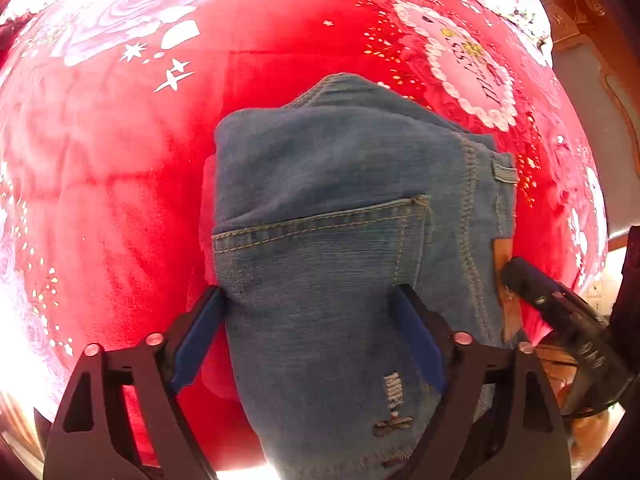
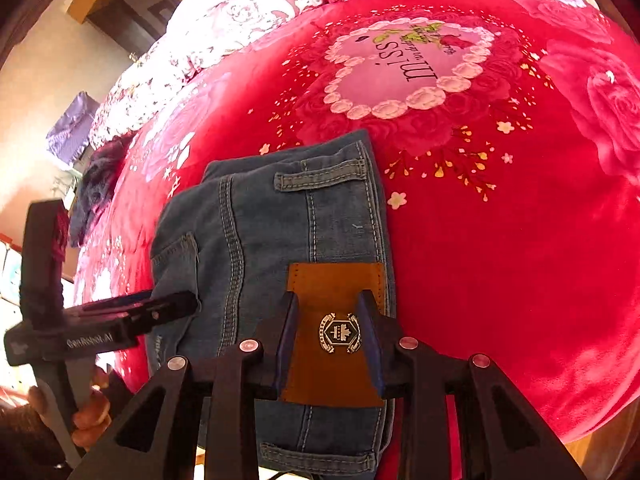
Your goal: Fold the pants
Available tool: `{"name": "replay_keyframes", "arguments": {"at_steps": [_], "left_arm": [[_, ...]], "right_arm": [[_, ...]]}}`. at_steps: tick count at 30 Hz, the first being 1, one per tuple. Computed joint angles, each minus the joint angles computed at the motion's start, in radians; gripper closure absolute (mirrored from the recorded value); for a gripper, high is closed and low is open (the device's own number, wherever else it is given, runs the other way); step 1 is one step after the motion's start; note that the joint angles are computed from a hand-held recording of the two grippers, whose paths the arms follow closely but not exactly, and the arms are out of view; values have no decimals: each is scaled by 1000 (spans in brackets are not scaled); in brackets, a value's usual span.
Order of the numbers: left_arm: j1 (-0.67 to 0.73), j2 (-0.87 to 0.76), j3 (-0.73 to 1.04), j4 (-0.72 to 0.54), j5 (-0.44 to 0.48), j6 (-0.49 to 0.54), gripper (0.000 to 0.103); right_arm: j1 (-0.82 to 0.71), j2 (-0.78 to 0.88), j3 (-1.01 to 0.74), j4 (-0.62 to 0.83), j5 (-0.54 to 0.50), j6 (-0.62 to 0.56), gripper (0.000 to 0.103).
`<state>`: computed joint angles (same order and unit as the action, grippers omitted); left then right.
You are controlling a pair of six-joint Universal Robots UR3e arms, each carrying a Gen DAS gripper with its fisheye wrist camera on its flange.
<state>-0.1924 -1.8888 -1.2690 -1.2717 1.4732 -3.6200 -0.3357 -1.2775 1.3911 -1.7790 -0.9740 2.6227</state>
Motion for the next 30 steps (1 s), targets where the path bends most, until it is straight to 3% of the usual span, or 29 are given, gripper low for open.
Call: {"name": "replay_keyframes", "arguments": {"at_steps": [6, 11, 16, 18, 20, 22, 24, 26, 28, 30], "left_arm": [[56, 40, -9, -51, -91, -15, 16], [42, 30, 47, -56, -68, -46, 16], [9, -124, 263, -82, -2, -68, 16], [6, -176, 338, -113, 26, -63, 16], [4, -264, 456, -193, 55, -65, 16], [27, -328, 533, -267, 24, -47, 16], [75, -286, 455, -239, -62, -47, 16], [119, -198, 323, -178, -125, -43, 16], [156, -117, 208, -156, -167, 3, 16], [194, -27, 72, -132, -202, 31, 16]], "right_arm": [[-13, 17, -101, 65, 25, 36, 68], [18, 76, -213, 42, 57, 102, 61], [102, 209, -398, 36, 17, 152, 61], [161, 321, -526, 65, -83, 176, 62], [173, 366, -571, 94, -104, 181, 63], [173, 382, -586, 105, -98, 198, 63], [148, 337, -557, 119, -67, 169, 62], [101, 267, -483, 114, -34, 131, 51], [65, 228, -431, 109, -12, 108, 32], [-11, 189, -376, 161, 6, 90, 32]]}}
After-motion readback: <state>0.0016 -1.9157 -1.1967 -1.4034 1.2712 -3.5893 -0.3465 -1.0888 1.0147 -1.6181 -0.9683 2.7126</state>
